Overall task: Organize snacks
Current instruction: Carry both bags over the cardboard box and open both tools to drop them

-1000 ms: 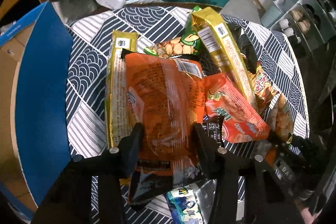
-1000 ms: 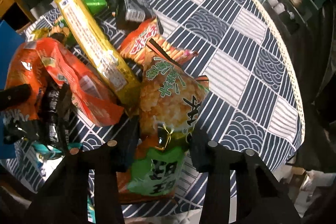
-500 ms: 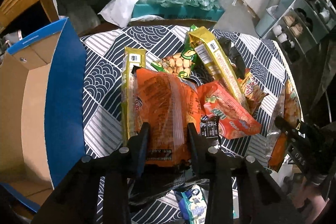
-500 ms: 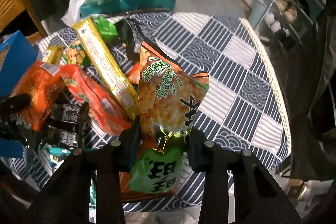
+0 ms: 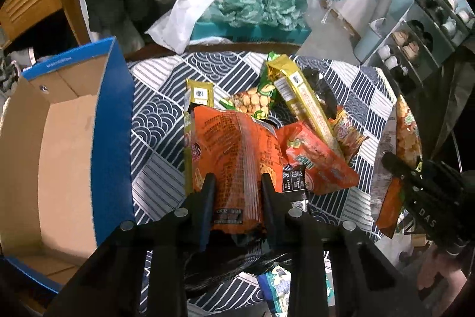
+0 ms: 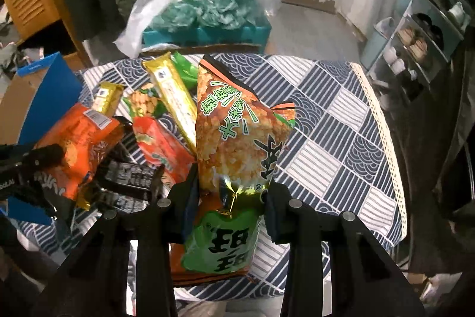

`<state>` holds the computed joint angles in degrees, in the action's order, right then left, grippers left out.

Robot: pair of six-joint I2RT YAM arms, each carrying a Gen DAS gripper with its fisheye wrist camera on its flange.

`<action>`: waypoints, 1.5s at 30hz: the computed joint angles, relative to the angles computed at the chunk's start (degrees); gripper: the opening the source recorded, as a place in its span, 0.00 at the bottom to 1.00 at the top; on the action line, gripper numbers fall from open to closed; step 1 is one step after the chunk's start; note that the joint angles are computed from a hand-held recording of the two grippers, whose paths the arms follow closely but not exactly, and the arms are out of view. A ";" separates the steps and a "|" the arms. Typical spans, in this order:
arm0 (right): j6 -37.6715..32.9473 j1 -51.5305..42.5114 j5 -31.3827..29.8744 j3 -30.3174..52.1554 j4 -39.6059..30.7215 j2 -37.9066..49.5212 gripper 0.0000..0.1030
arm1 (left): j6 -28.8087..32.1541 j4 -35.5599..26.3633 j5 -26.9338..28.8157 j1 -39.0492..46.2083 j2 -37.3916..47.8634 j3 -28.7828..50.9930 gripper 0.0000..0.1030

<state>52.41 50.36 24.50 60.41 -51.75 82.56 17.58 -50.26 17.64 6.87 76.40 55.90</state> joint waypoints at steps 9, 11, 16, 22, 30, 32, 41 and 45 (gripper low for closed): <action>-1.19 2.19 0.56 4.11 0.16 1.87 0.35 | 2.28 -2.31 3.00 5.23 -1.86 2.82 0.27; -1.72 2.68 0.62 5.36 0.24 2.51 0.35 | 3.01 -2.72 3.64 6.79 -2.07 3.47 0.27; -2.99 4.11 0.83 9.49 0.08 5.11 0.35 | 5.34 -4.70 5.99 11.45 -2.80 5.87 0.27; -5.13 5.84 0.77 16.05 0.13 9.12 0.35 | 8.77 -7.06 9.39 18.05 -2.90 9.07 0.26; -9.17 8.37 -0.62 27.76 -0.03 17.89 0.35 | 13.30 -9.15 13.08 27.45 -0.61 13.38 0.26; -10.24 9.05 -0.69 31.11 -0.56 20.26 0.35 | 14.31 -9.48 13.81 29.54 0.31 14.40 0.26; -14.18 11.72 -2.24 50.27 -4.73 33.09 0.35 | 18.02 -9.97 15.94 38.61 5.06 18.59 0.26; -15.86 12.74 -3.26 61.29 -8.10 40.31 0.35 | 19.74 -9.17 16.34 42.14 7.03 19.50 0.26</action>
